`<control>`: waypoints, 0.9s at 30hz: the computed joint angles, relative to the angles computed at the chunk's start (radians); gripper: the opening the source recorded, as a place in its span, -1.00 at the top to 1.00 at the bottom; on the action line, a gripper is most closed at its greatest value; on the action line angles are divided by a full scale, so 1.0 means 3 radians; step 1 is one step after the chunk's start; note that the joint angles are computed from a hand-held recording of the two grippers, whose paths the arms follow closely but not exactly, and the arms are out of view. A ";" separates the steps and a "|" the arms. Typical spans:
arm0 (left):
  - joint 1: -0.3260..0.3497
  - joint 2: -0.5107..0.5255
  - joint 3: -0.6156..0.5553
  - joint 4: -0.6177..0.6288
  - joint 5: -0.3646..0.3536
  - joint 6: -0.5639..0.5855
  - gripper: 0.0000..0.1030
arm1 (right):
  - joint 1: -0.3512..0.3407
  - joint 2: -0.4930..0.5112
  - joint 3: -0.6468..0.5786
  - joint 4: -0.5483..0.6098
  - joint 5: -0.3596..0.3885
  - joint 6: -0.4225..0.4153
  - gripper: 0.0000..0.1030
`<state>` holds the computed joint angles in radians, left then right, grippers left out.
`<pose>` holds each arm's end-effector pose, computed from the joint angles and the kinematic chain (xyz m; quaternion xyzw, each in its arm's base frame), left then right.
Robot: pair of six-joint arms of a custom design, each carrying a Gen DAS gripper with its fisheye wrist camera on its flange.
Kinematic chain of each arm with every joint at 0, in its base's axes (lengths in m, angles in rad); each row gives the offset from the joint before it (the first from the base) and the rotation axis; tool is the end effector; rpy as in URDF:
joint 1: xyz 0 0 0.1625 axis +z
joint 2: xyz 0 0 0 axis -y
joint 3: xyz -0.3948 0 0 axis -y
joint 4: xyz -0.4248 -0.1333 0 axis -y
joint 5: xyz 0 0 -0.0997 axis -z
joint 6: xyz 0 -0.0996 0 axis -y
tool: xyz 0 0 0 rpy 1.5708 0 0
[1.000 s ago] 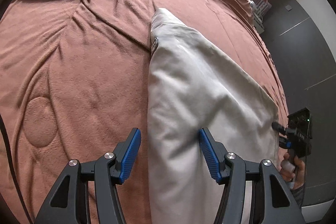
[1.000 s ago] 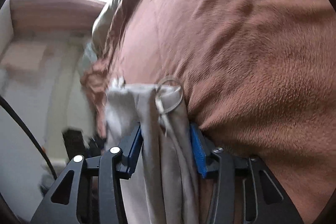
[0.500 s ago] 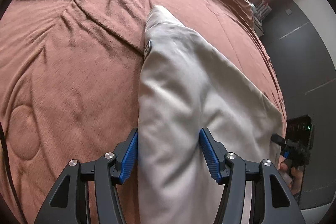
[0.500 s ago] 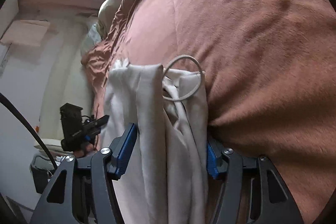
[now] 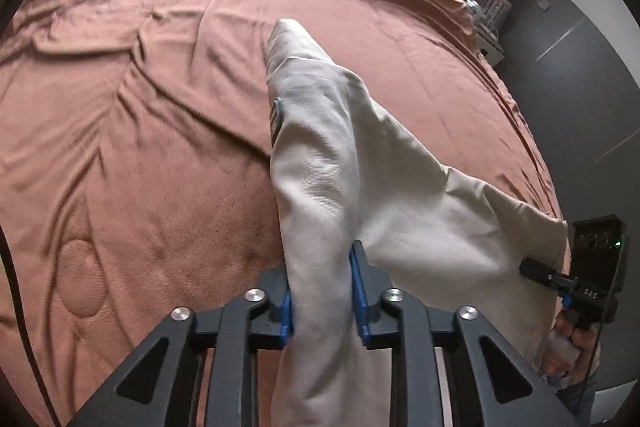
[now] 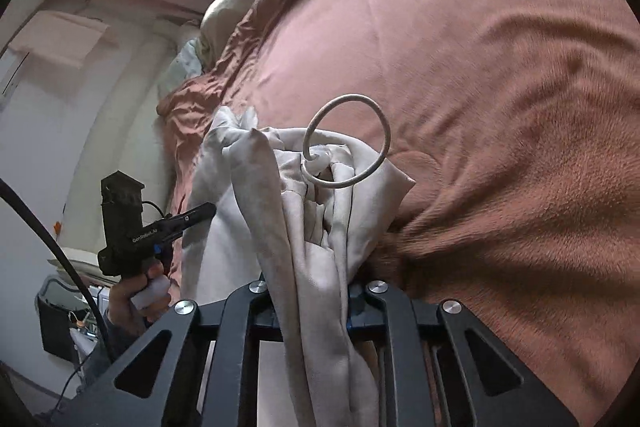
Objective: Fold large clothes
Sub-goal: 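Grasp the jacket with both grippers near the drawstring ring, then lift the folded jacket with both grippers and carry it toward the black garment pile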
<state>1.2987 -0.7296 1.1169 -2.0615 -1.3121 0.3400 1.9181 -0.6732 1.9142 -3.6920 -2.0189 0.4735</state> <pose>-0.0612 -0.8101 0.1797 0.2920 0.9463 -0.0468 0.1305 0.2818 -0.5137 0.0264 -0.1501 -0.8744 0.4611 0.0186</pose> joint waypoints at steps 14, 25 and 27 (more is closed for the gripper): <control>-0.0091 -0.0738 0.0587 -0.0443 -0.0281 0.0131 0.65 | 0.0625 0.0342 -0.0477 -0.0130 -0.0428 -0.0395 0.79; -0.0099 -0.1386 0.0885 -0.0657 -0.0574 0.0197 0.74 | 0.1043 0.0664 -0.1060 -0.0006 -0.0618 -0.0772 0.80; -0.0101 -0.1501 0.0906 -0.0691 -0.0605 0.0206 0.74 | 0.1099 0.0739 -0.1219 0.0052 -0.0619 -0.0872 0.80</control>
